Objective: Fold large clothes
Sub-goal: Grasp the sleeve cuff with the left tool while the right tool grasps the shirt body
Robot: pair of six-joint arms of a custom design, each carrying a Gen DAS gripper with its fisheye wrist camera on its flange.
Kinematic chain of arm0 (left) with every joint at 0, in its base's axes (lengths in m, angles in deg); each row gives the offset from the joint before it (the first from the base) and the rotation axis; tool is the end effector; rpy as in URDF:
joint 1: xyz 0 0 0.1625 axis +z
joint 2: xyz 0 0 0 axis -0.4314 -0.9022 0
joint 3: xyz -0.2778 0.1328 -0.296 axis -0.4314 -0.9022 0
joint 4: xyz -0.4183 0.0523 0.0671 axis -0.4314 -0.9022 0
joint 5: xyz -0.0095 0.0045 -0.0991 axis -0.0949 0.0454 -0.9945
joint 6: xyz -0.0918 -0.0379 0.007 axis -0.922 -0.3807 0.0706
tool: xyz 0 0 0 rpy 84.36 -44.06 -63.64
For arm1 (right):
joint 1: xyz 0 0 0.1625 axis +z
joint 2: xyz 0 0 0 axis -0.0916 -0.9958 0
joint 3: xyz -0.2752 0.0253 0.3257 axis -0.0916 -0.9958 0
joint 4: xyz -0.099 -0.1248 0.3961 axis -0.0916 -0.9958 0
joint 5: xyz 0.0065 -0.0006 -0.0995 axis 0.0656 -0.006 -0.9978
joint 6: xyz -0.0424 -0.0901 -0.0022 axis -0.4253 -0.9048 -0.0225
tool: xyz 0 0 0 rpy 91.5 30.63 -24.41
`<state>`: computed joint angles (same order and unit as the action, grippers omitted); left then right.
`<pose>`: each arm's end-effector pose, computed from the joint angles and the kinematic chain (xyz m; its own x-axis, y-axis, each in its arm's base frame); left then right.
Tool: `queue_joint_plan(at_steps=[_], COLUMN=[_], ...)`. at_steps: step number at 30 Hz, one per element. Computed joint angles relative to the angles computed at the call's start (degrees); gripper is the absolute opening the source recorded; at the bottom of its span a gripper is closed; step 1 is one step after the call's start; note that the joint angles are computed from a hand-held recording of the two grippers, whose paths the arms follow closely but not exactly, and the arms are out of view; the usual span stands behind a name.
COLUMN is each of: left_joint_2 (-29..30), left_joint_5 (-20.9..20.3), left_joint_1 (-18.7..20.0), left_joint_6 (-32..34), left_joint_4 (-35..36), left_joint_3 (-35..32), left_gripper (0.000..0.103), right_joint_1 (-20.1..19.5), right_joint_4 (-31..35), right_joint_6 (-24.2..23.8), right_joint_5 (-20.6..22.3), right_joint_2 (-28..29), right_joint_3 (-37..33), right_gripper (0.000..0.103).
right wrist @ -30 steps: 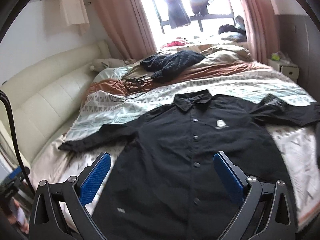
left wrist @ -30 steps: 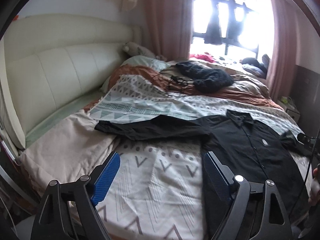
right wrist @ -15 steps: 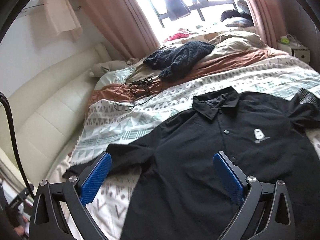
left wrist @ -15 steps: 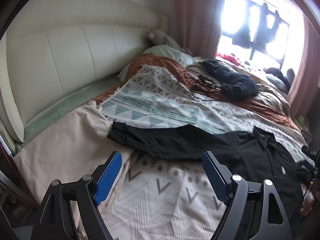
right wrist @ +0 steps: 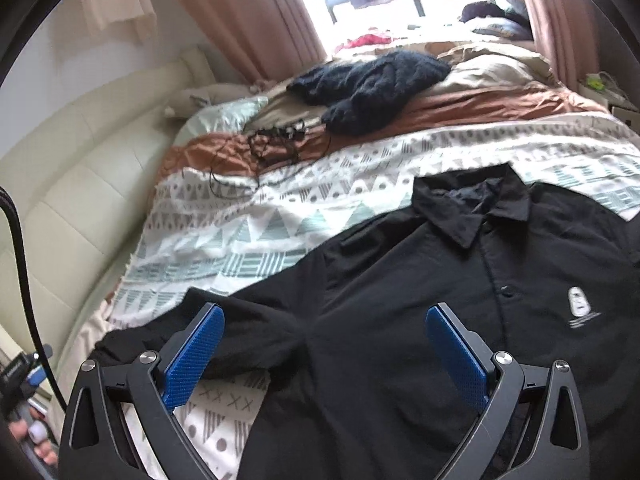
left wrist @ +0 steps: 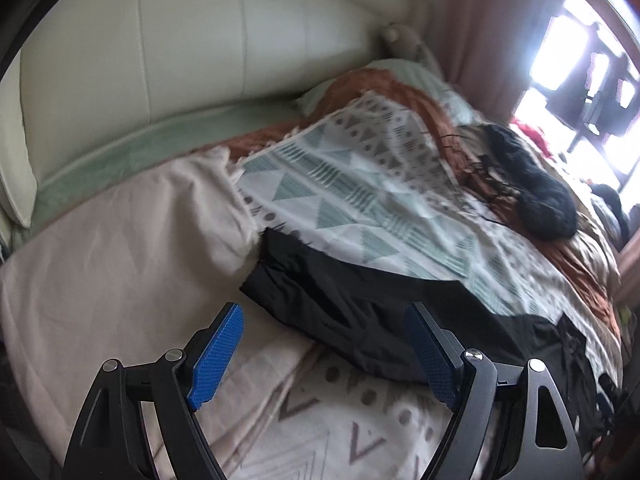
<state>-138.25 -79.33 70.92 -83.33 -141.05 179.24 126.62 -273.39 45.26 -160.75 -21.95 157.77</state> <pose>-0.1478 -0.4524 0.3466 -0.8651 -0.1689 -0.4723 0.2227 0.7144 -0.6634 0.2893 -0.3666 0.2466 -0.8758 0.2448 0.4160 -0.2114 0.5802 -0.7866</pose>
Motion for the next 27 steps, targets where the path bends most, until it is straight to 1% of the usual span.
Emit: queue_joint_plan(at_steps=[4,8,9,10,12,13,14,15,16,17,18,20,21,22,23,24,25,26,27], left_joint_2=[4.1,8.3,9.1,9.5,10.7,10.8,10.7,10.6,10.5,10.3,10.3,9.8,9.6,9.2,8.8,8.5,8.3,8.0,8.1], left_joint_5=[-0.9,-0.2,-0.8,-1.2,-1.6,-1.7,-1.8,-2.2,-3.2,-3.2,-2.6,-1.3,-1.2,-1.0,-0.8,-0.4,0.0,0.5,0.7], left_joint_1=[4.8,8.6,9.7,10.2,11.6,12.0,12.1,12.2,12.1,11.5,10.7,8.6,7.7,6.6,5.2,3.9,2.5,0.4,-0.7], left_joint_6=[1.1,2.1,2.5,2.5,0.4,0.4,1.4,2.3,2.9,3.1,3.3,3.7,3.9,4.0,4.3,4.7,5.2,5.8,6.2], left_joint_4=[-3.3,-4.2,-4.6,-4.5,-1.3,-1.8,-4.3,-5.4,-5.4,-5.3,-5.1,-5.6,-5.9,-6.1,-6.1,-6.0,-5.7,-5.0,-5.1], left_joint_3=[-1.9,-4.1,-4.6,-4.8,-6.2,-6.2,-5.6,-5.4,-5.6,-5.6,-5.6,-5.5,-5.6,-5.8,-5.9,-6.2,-6.6,-7.2,-7.6], left_gripper=[0.083,0.083,0.078,0.063,0.051,0.048,0.043,0.022,0.013,0.011,0.009,0.007,0.007,0.007,0.006,0.006,0.006,0.006,0.006], right_joint_1=[-3.0,-5.6,-6.3,-7.1,-8.4,-9.4,-10.2,-11.3,-12.4,-13.3,-14.3,-13.8,-13.6,-13.7,-14.4,-14.8,-15.0,-14.7,-14.3], right_joint_4=[0.4,-0.3,-0.1,0.1,-0.1,0.1,0.7,1.7,2.8,4.2,5.6,4.5,6.7,7.6,7.2,6.9,6.9,7.0,6.9], right_joint_6=[-0.6,-1.5,-1.5,-1.6,-1.8,-1.7,-1.3,-0.7,0.1,1.4,2.7,0.8,0.7,1.2,1.9,2.7,3.8,4.6,4.8], right_joint_5=[2.2,4.4,5.1,6.2,8.2,9.7,11.2,13.0,14.5,15.2,15.4,14.3,14.4,15.8,18.9,20.8,21.8,21.7,21.7], right_joint_2=[2.0,4.1,4.6,5.2,6.3,6.9,7.4,7.8,8.3,8.8,9.5,10.3,9.9,9.0,7.6,6.6,5.6,4.6,3.7], right_joint_3=[-1.6,-2.8,-3.0,-3.3,-3.7,-3.8,-4.0,-3.9,-3.9,-3.9,-3.9,-3.8,-4.3,-4.1,-3.2,-2.6,-2.0,-1.5,-1.0], right_gripper=[0.102,0.102,0.1,0.099,0.087,0.084,0.077,0.069,0.064,0.057,0.058,0.057,0.056,0.055,0.052,0.052,0.052,0.052,0.052])
